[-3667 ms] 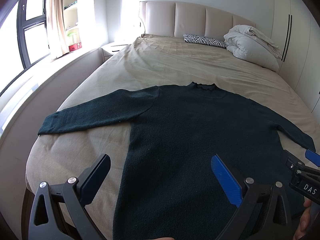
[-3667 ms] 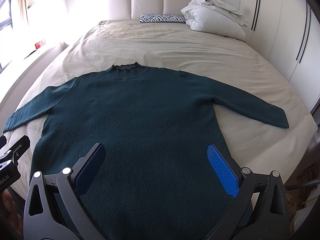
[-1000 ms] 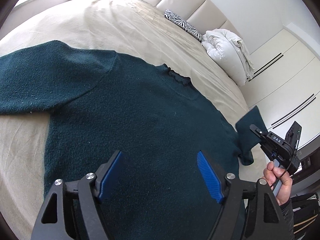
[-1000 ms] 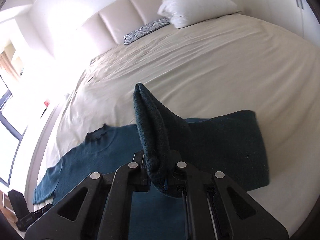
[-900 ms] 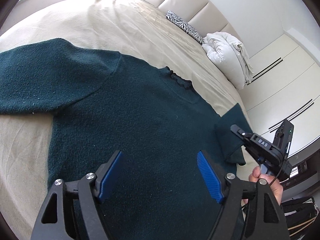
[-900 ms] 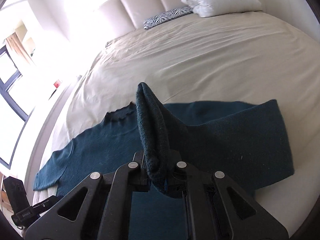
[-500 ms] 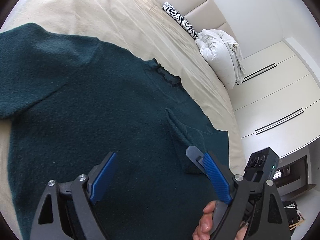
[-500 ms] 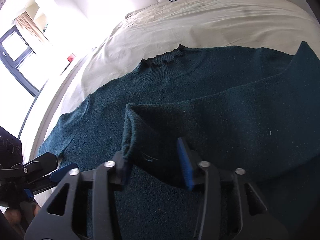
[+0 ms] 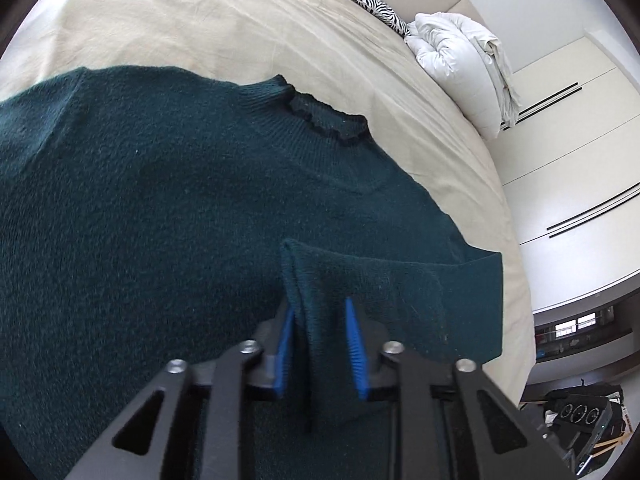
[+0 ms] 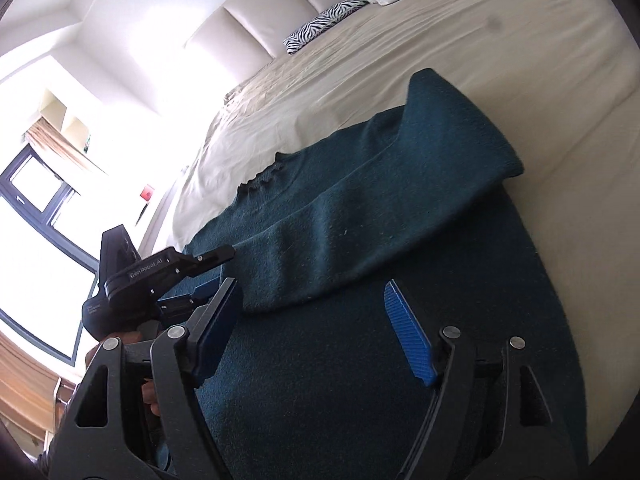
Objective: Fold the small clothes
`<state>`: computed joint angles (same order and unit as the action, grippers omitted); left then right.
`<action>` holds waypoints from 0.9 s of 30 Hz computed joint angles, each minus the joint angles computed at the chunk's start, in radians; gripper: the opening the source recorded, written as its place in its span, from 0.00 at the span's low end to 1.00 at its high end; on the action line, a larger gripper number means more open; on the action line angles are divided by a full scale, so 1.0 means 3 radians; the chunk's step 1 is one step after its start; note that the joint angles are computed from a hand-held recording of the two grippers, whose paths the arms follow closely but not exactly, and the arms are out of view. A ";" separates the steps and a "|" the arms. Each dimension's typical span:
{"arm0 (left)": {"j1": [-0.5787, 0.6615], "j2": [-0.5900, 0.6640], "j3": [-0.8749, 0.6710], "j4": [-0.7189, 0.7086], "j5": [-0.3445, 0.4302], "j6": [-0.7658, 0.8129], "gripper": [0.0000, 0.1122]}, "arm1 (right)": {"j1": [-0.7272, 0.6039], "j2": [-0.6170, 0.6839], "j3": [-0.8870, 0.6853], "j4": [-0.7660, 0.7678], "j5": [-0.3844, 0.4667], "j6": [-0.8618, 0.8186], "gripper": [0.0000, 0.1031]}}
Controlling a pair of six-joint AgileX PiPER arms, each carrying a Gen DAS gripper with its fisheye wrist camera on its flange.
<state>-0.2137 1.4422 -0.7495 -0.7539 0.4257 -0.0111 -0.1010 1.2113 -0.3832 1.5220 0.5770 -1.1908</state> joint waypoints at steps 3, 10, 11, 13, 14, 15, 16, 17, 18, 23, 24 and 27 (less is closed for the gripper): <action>0.0051 -0.0116 0.0053 0.0062 -0.0018 0.0080 0.08 | -0.0470 -0.0060 -0.0072 -0.0298 0.0265 0.0104 0.70; 0.0300 -0.0536 0.0208 0.0976 -0.0258 -0.0401 0.08 | -0.1150 0.0124 -0.0504 -0.0759 0.0585 0.0251 0.70; 0.0379 -0.0528 0.0226 0.0928 -0.0275 -0.0321 0.08 | -0.1203 0.0172 -0.0579 -0.0828 0.0598 0.0271 0.70; 0.0543 -0.0488 0.0296 0.0569 -0.0290 0.0057 0.08 | -0.1207 0.0292 -0.0718 -0.0900 0.0533 0.0296 0.70; 0.0572 -0.0482 0.0342 0.0514 -0.0330 0.0109 0.08 | -0.1198 0.0380 -0.0800 -0.0933 0.0499 0.0321 0.70; 0.0595 -0.0474 0.0389 0.0415 -0.0374 0.0221 0.08 | -0.1189 0.0476 -0.0888 -0.0964 0.0466 0.0360 0.70; 0.0614 -0.0463 0.0425 0.0314 -0.0387 0.0346 0.08 | -0.1196 0.0577 -0.0972 -0.0981 0.0451 0.0388 0.70; 0.0594 -0.0428 0.0438 0.0343 -0.0416 0.0337 0.08 | -0.1217 0.0683 -0.1074 -0.1036 0.0467 0.0441 0.70; 0.0571 -0.0394 0.0446 0.0406 -0.0460 0.0287 0.08 | -0.1145 0.0812 -0.1206 -0.1071 0.0440 0.0525 0.68; 0.0592 -0.0322 0.0509 -0.0065 -0.0549 0.0785 0.09 | -0.0860 0.1439 -0.1842 -0.1285 0.0383 0.0901 0.54; 0.0612 -0.0338 0.0534 -0.0197 -0.0552 0.0939 0.09 | -0.0747 0.1566 -0.1986 -0.1403 0.0303 0.1103 0.49; 0.0630 -0.0292 0.0563 -0.0538 -0.0590 0.1308 0.09 | -0.0531 0.1976 -0.2386 -0.1484 0.0270 0.1440 0.44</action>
<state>-0.0248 1.3547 -0.5805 -0.9153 0.2489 0.3812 -0.2602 1.8042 -1.0990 1.0768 0.6580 -0.7587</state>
